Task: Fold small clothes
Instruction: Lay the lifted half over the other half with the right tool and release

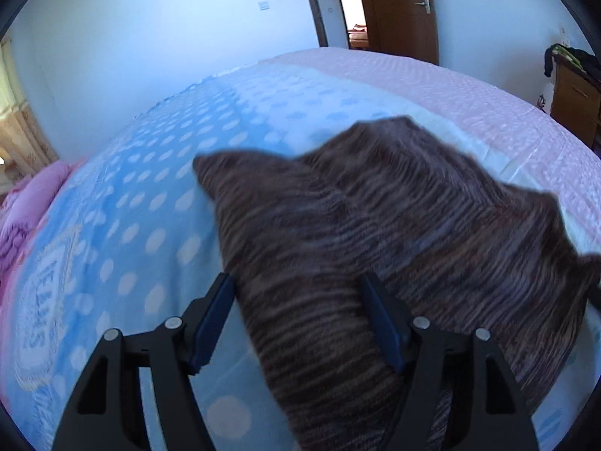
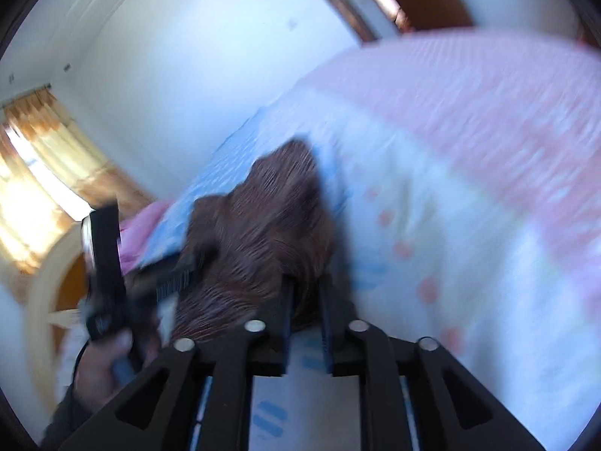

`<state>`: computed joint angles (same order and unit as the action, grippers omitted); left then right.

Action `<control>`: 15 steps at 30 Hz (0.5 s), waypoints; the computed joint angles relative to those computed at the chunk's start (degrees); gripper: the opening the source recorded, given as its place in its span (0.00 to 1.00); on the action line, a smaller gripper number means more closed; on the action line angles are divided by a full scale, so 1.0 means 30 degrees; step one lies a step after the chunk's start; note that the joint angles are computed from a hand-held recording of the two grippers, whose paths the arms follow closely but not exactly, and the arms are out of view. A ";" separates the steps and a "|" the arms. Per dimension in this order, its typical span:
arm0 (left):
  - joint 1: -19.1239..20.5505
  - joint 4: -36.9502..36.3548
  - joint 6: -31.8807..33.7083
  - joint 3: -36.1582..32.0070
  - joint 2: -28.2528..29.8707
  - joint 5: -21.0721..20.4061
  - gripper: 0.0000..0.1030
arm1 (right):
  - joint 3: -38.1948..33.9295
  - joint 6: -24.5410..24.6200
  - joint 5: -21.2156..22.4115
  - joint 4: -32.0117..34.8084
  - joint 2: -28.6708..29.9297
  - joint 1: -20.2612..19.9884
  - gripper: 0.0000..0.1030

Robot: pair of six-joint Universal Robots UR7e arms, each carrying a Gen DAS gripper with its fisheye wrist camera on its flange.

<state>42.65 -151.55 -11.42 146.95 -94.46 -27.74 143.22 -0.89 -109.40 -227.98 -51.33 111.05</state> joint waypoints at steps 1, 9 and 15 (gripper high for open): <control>0.0156 -0.0550 0.0166 0.0248 -0.0330 -0.0225 0.78 | -0.0159 -0.0163 -0.0213 0.0078 -0.0121 0.0298 0.20; 0.1155 0.0657 -0.1761 0.0528 -0.3903 -0.2880 0.85 | -0.4874 -0.3193 0.1582 0.8430 -0.0638 0.1841 0.20; 0.0577 0.2157 -0.3462 0.1344 -0.5879 -0.3286 0.90 | -1.0643 -0.3783 0.3686 1.6773 0.1951 0.1591 0.20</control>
<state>44.38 -145.08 -21.80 150.98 -112.09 -37.60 111.29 -12.24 -98.34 -177.66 -45.47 115.82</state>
